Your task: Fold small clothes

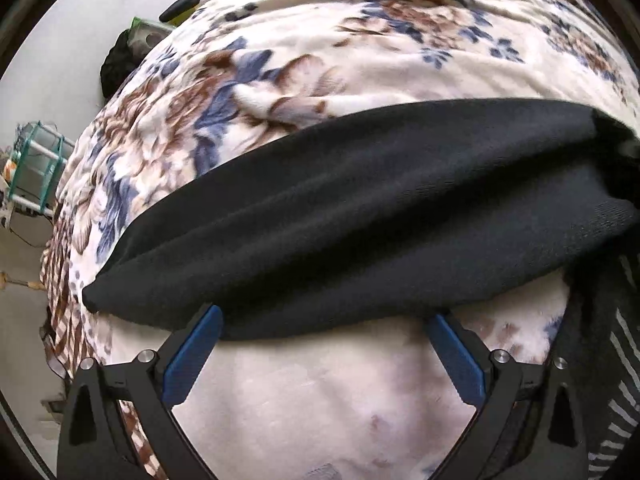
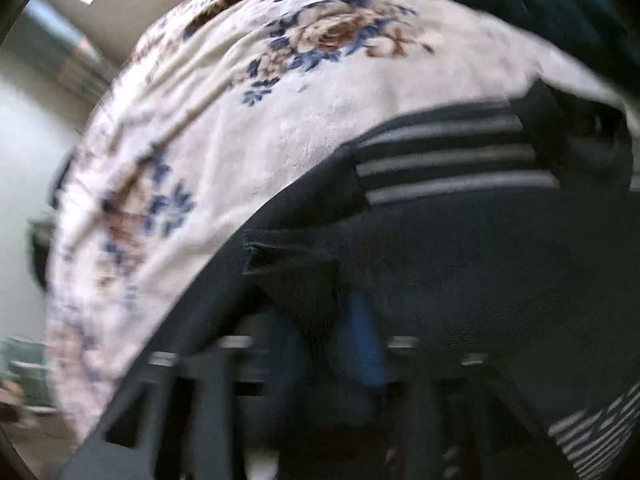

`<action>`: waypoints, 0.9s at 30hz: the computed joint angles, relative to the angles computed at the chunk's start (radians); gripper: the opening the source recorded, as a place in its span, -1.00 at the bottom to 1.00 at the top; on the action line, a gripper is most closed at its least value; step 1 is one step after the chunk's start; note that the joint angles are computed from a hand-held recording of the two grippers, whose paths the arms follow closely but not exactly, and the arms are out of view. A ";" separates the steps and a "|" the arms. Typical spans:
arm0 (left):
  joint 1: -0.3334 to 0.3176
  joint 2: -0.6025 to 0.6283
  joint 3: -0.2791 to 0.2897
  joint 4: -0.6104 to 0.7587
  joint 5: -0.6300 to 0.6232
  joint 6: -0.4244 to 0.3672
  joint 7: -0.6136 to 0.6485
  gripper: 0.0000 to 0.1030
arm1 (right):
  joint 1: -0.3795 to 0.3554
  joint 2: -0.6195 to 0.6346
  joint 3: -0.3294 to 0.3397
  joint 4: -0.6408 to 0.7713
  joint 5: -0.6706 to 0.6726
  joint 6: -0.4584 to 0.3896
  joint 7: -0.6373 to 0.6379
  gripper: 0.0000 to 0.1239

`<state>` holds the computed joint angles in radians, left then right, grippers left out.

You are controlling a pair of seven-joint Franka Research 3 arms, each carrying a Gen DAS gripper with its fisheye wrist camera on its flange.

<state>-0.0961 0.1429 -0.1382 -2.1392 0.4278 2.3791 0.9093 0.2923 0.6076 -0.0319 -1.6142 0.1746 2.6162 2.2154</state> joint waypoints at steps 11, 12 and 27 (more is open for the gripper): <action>0.165 -0.140 0.088 -0.163 -0.455 0.036 0.091 1.00 | 0.085 -0.468 -0.154 -0.520 -0.439 -0.056 0.377 0.43; 0.183 -0.143 0.098 -0.175 -0.491 0.049 0.081 1.00 | 0.073 -0.481 -0.146 -0.540 -0.450 -0.061 0.388 0.43; 0.339 -0.172 0.154 -0.259 -0.921 0.256 0.082 0.99 | -0.081 -0.535 0.016 -0.683 -0.379 -0.068 0.433 0.43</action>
<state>0.2424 -0.0291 0.0162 -2.3984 -0.4935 2.6346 0.9916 0.2109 0.0730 -0.0163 -2.2972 -0.2040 2.5484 2.6481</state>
